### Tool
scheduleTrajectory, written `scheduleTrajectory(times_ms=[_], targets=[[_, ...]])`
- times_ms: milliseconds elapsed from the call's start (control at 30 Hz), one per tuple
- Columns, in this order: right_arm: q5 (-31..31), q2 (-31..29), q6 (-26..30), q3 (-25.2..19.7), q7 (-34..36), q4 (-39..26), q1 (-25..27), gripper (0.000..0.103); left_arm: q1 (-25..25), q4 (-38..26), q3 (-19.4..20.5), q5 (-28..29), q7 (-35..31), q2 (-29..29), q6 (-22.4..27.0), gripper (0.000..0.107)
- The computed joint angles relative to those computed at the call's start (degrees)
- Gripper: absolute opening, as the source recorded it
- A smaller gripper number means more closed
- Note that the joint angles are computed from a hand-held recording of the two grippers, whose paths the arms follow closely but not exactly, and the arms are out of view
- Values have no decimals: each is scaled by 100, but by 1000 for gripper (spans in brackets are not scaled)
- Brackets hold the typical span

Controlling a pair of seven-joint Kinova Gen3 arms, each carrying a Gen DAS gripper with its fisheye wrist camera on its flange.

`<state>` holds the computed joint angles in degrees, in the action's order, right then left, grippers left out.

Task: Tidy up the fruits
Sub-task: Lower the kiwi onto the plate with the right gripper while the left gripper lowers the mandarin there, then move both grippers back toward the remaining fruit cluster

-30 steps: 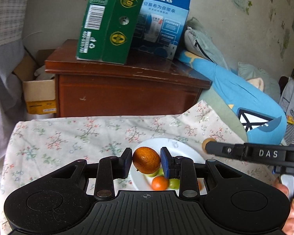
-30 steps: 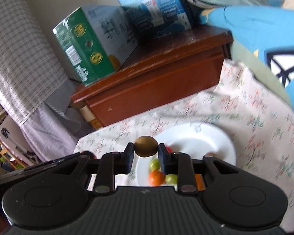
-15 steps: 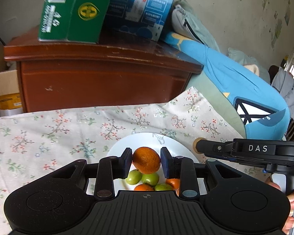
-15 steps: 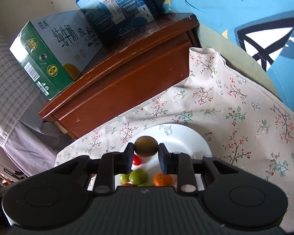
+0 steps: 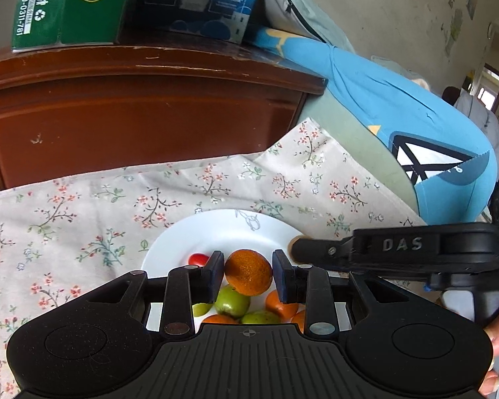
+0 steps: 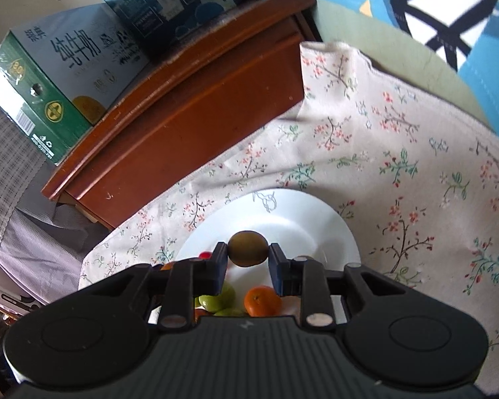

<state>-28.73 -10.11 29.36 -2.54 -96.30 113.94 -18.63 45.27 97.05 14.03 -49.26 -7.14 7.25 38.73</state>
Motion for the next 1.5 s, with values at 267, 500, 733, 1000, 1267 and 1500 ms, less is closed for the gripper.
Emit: scheduleTrajectory(times_ms=[267,500,733,1000,1267,1500], targets=[[115,69,-83,-104,-195,31,37,30,107,-55,5,-201,123,42,102,44],[266,-50,-182,-130,-304,24,10,31,296,-216,91,-566,396,-48,753,83],[434,-113,-214,-154,-300,-12,-111,35,213,-359,345,-439,288,-296,1437,88],[366,-322,-189,-88,-319,93,-231,36,32,-289,637,-159,503,-615,2152,88],[490,-570,-160,-207,-446,255,-343,36,-182,62,1037,36,982,-1010,2421,88],[606,-819,-179,-381,-741,480,-474,36,-385,260,1408,281,1127,-1182,2578,88]])
